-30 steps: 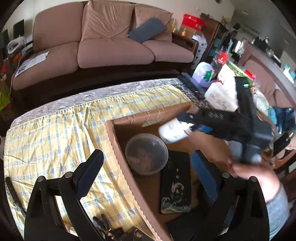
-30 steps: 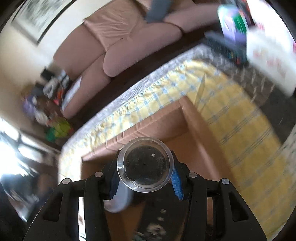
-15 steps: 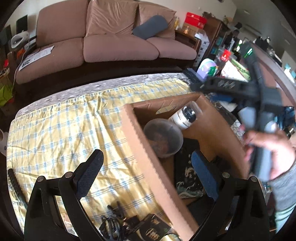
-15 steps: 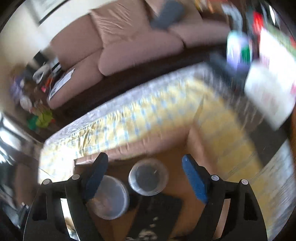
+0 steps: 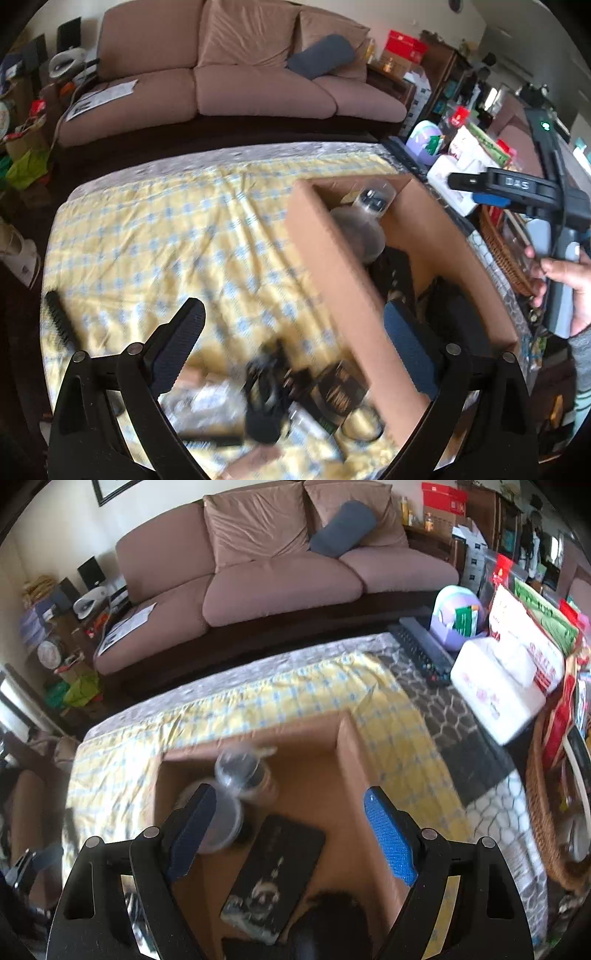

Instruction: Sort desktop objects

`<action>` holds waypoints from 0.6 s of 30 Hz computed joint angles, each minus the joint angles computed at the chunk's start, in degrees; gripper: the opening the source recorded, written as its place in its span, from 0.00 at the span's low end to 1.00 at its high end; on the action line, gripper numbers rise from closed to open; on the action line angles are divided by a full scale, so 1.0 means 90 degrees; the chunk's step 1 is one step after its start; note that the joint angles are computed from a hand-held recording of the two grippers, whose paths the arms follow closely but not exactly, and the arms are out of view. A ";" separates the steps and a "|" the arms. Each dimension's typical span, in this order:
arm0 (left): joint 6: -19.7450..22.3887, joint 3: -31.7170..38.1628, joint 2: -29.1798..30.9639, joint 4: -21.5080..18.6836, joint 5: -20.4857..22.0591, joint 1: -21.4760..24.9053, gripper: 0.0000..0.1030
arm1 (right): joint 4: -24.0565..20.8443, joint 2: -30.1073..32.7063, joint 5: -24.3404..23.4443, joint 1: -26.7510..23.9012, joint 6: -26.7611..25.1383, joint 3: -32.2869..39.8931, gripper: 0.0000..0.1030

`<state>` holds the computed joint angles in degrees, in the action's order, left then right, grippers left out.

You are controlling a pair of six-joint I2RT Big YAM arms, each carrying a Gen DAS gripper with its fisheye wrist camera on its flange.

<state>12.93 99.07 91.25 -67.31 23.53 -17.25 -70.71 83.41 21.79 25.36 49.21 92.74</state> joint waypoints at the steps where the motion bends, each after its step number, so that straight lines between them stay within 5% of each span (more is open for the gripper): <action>1: 0.0045 -0.0100 -0.0073 -0.0014 0.0014 0.0086 0.95 | -0.0004 -0.0055 0.0010 0.0090 0.0047 -0.0047 0.82; 8: 0.0375 -0.0893 -0.0569 -0.0144 0.0065 0.0612 0.95 | -0.0221 -0.0238 0.0219 0.0612 0.0389 -0.0042 0.81; 10: 0.0424 -0.0971 -0.0601 -0.0138 0.0107 0.0653 0.95 | -0.0187 -0.0161 0.0318 0.0680 0.0325 0.0097 0.74; 12: 0.0472 -0.1046 -0.0647 -0.0068 0.0156 0.0640 0.95 | -0.0198 0.0078 0.0345 0.0665 0.0193 0.0357 0.55; 18: 0.0652 -0.0875 -0.0539 0.0337 0.0181 0.0343 0.95 | -0.0553 0.1327 0.0382 0.0357 -0.0635 0.1399 0.45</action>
<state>18.79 91.20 86.40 -64.28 25.16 -14.16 -75.68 95.35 25.23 28.57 43.49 105.33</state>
